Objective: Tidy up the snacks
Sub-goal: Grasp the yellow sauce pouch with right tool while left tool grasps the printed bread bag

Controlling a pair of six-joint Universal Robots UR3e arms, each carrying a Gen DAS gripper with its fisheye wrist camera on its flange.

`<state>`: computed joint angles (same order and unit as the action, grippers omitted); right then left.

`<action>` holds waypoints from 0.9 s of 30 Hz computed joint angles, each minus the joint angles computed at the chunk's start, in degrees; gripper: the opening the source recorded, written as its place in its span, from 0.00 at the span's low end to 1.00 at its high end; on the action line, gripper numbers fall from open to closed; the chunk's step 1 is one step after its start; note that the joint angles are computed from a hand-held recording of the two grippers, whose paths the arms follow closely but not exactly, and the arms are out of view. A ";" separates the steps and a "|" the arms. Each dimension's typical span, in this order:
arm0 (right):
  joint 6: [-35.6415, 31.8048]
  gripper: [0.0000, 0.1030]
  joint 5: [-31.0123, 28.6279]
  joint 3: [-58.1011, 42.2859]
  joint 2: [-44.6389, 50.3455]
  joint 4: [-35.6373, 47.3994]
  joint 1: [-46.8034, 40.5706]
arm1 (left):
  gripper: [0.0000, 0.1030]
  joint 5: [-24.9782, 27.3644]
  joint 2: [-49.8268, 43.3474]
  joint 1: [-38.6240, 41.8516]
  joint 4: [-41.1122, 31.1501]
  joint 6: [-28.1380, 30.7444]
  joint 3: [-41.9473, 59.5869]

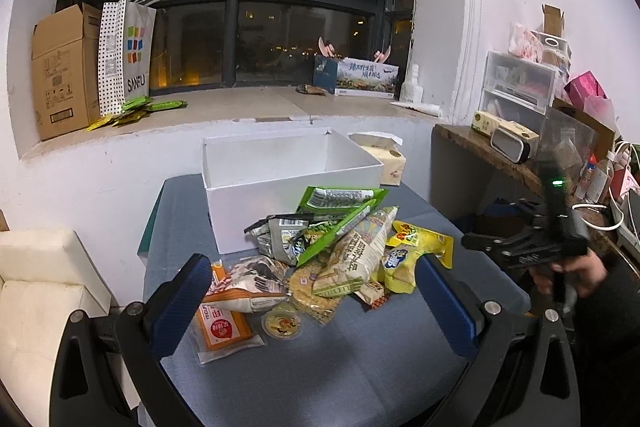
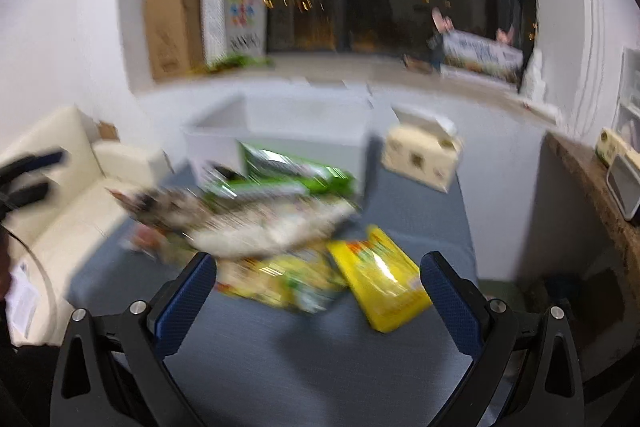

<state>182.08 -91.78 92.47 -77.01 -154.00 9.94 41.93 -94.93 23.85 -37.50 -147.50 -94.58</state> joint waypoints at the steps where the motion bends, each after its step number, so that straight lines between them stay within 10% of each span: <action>1: -1.54 1.00 1.78 0.36 0.79 0.70 -2.31 | 1.00 -0.29 -0.12 0.19 0.97 -0.09 -0.52; 6: -9.04 1.00 8.06 -2.53 6.88 4.57 -9.90 | 1.00 0.04 -1.21 0.39 5.62 -1.04 -2.48; 16: -13.72 0.99 12.35 -19.66 24.50 12.63 -11.02 | 1.00 3.84 -4.60 -0.98 -8.89 5.57 4.77; 22: -13.75 0.50 10.15 -17.89 21.69 12.95 -10.51 | 1.00 6.49 -10.04 -1.90 -10.34 3.70 9.33; 27: -12.42 0.45 11.20 -7.89 14.91 7.01 -10.68 | 1.00 12.73 -18.87 -5.76 -14.18 2.87 21.06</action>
<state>169.66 -80.57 84.58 -62.10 -146.98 -0.74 54.67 -113.80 18.09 -51.68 -144.63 -73.52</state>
